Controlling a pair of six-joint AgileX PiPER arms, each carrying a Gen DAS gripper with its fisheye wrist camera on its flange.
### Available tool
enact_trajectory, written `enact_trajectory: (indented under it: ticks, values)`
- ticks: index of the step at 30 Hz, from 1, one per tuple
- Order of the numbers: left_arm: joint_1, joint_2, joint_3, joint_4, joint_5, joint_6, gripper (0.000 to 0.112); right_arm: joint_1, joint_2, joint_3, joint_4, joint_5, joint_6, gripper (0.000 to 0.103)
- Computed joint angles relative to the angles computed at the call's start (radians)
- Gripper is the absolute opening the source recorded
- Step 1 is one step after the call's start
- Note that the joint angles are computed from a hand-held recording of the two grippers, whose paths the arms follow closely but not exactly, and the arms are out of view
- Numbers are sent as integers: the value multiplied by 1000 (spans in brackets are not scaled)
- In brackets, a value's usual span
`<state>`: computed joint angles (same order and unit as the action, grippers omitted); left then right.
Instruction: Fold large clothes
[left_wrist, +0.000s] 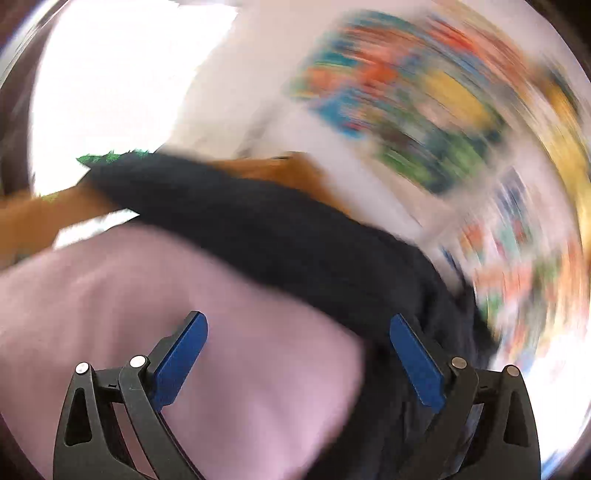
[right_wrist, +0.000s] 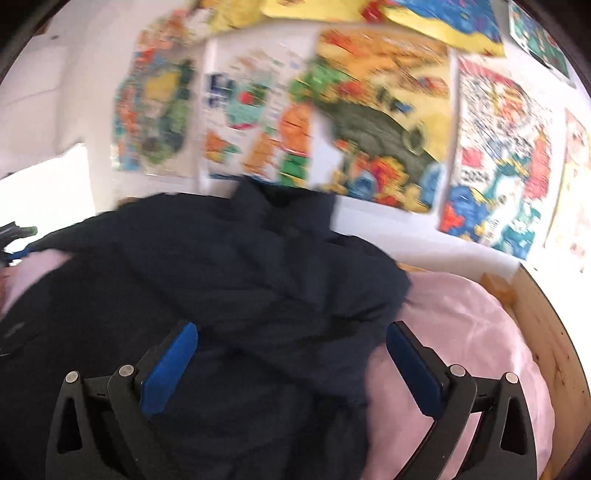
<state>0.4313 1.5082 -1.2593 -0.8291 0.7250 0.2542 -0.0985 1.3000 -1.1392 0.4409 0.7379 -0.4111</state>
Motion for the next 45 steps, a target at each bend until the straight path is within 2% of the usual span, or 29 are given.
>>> enact_trajectory:
  ticks: [2,6,9,10,11,12,13,14,17,19,22,26,30,32,34,39,43,45]
  values:
    - [83,75,-46,-82,56,-1,97,8,-8,-31,59,101,-9,103]
    - [85,149,-152,-36,64,-65,97,53,-19,-62,106,241,50,103]
    - [60,178,-210,23,54,-127,96,125,-19,-42,72,238,68,103]
    - [43,190,-227,51,36,-158,88,149,-19,-36,48,224,75,103]
    - [26,187,-224,82,2,-185,65,178,-17,-30,17,204,89,103]
    - [18,194,-232,109,-11,-198,54,192,-11,-24,6,191,97,103]
    - [0,226,-273,171,-15,-241,34,191,-9,-17,19,187,93,103]
    - [-12,245,-293,210,-13,-270,23,179,-2,-12,49,189,79,103]
    - [-14,239,-276,193,-58,-281,10,141,8,11,101,189,62,103]
    - [-37,233,-311,265,-70,-326,8,116,8,22,98,184,66,103]
    - [-110,220,-407,457,-94,-421,5,58,2,41,111,180,70,103]
    - [-269,208,-562,705,-124,-464,3,-53,0,72,171,179,60,103]
    - [-478,197,-666,902,-142,-409,3,-136,-8,91,185,168,70,103]
    - [-622,179,-663,1031,-170,-362,3,-165,-13,96,183,159,75,103]
    - [-722,181,-672,1057,-171,-292,3,-195,-21,104,180,145,77,103]
    - [-984,258,-714,1077,-62,-67,3,-278,-20,125,178,122,86,103]
    - [-1081,416,-820,993,107,107,3,-347,-14,148,193,120,59,103]
    - [-1108,478,-834,974,164,173,3,-374,-9,161,195,116,47,103]
